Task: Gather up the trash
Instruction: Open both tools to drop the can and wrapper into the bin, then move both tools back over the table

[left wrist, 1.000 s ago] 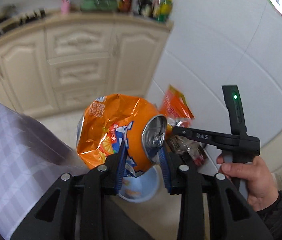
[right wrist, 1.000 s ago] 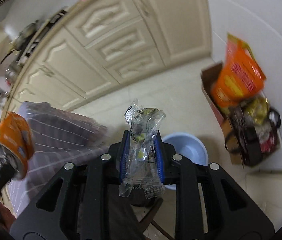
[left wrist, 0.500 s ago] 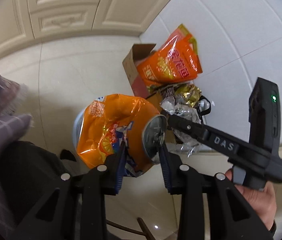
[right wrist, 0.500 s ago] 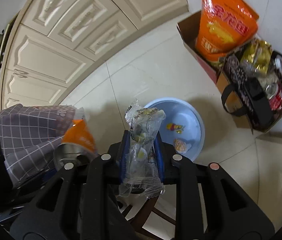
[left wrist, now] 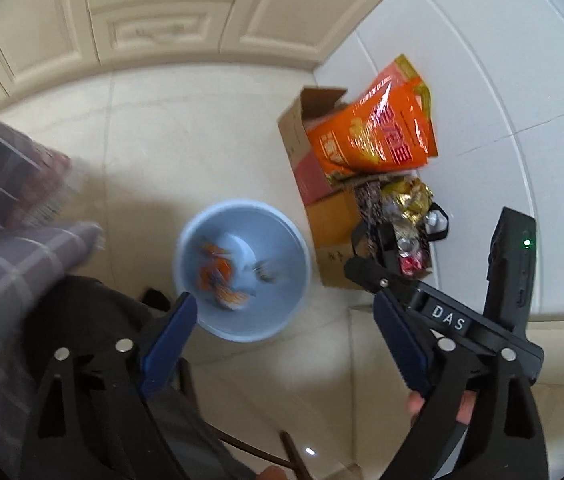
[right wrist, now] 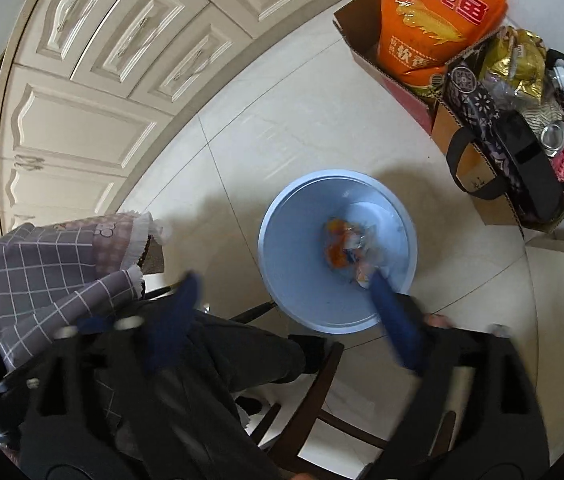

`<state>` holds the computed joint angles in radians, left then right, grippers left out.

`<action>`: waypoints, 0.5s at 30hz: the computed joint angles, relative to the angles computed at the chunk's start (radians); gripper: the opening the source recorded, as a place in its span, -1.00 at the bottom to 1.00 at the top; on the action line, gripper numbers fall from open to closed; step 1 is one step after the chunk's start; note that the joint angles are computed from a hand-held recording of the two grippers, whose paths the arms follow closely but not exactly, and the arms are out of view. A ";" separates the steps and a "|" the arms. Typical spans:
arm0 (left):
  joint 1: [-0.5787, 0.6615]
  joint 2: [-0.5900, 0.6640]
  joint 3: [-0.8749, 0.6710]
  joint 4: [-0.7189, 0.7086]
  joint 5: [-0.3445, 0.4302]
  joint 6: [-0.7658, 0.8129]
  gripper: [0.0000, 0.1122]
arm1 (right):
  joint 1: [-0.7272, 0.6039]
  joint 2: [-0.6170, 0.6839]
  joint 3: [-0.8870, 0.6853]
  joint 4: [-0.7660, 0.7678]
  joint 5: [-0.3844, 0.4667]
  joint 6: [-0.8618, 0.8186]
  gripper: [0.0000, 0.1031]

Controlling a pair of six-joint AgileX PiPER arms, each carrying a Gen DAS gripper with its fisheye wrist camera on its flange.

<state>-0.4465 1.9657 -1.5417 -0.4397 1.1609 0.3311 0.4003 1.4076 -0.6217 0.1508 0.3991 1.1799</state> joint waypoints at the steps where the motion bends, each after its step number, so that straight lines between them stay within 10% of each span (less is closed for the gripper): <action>1: 0.000 -0.024 0.005 0.011 -0.010 -0.003 0.58 | 0.005 0.001 -0.009 -0.019 0.015 0.020 0.88; 15: 0.127 -0.290 -0.023 -0.053 0.037 0.094 0.61 | 0.164 -0.056 -0.290 -0.335 0.361 0.316 0.88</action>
